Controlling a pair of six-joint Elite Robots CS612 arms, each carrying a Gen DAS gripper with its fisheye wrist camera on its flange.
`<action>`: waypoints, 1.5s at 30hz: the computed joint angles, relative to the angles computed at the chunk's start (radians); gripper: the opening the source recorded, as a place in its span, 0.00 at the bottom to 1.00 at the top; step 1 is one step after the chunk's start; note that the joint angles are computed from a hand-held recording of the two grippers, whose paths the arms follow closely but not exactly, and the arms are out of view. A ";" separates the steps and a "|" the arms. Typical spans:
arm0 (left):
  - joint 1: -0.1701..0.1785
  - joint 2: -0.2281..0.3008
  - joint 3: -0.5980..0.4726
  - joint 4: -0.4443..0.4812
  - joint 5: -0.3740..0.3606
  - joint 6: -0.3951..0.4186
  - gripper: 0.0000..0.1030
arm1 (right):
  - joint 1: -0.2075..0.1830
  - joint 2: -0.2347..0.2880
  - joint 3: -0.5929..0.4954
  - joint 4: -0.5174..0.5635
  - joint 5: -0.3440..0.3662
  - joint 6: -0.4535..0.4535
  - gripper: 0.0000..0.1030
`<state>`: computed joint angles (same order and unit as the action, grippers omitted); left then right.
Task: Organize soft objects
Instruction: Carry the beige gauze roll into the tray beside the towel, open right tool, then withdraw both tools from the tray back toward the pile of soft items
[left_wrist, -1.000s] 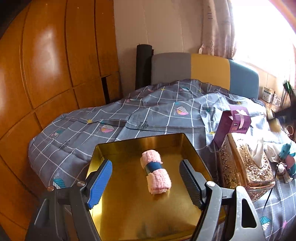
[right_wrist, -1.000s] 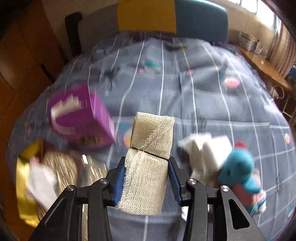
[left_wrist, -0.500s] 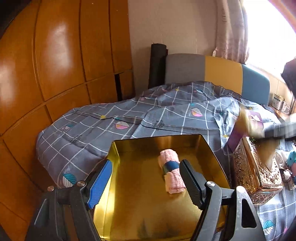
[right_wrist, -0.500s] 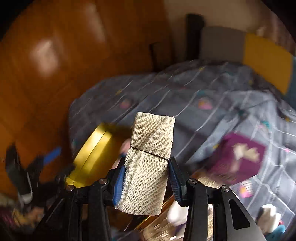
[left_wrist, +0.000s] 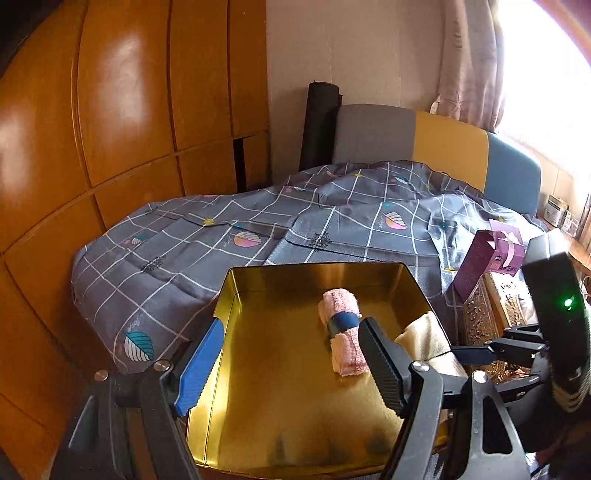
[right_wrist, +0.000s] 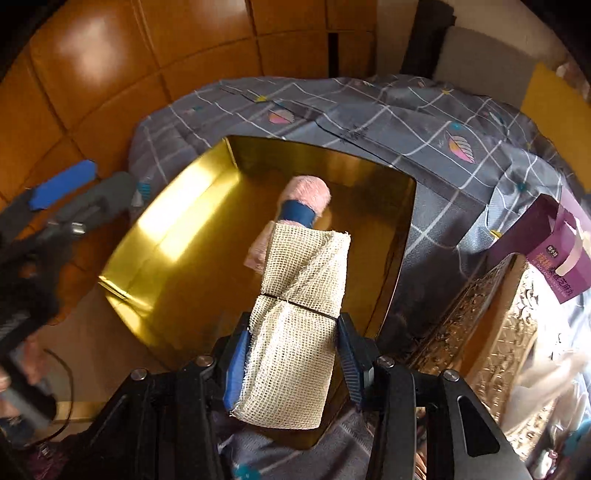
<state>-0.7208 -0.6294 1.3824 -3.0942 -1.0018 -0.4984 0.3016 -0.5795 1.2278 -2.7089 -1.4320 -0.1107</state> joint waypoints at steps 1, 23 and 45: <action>0.001 0.000 0.000 0.002 0.000 -0.003 0.74 | 0.002 0.006 -0.005 -0.004 -0.006 0.006 0.45; -0.001 0.001 0.004 0.008 -0.003 -0.017 0.74 | 0.031 -0.003 0.055 -0.228 -0.193 0.083 0.61; -0.009 -0.006 0.009 0.012 -0.016 -0.019 0.74 | 0.048 -0.066 0.190 -0.521 -0.410 0.116 0.77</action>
<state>-0.7299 -0.6356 1.3910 -3.0825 -1.0176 -0.5171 0.3497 -0.6452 1.4176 -3.2302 -1.8424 0.0048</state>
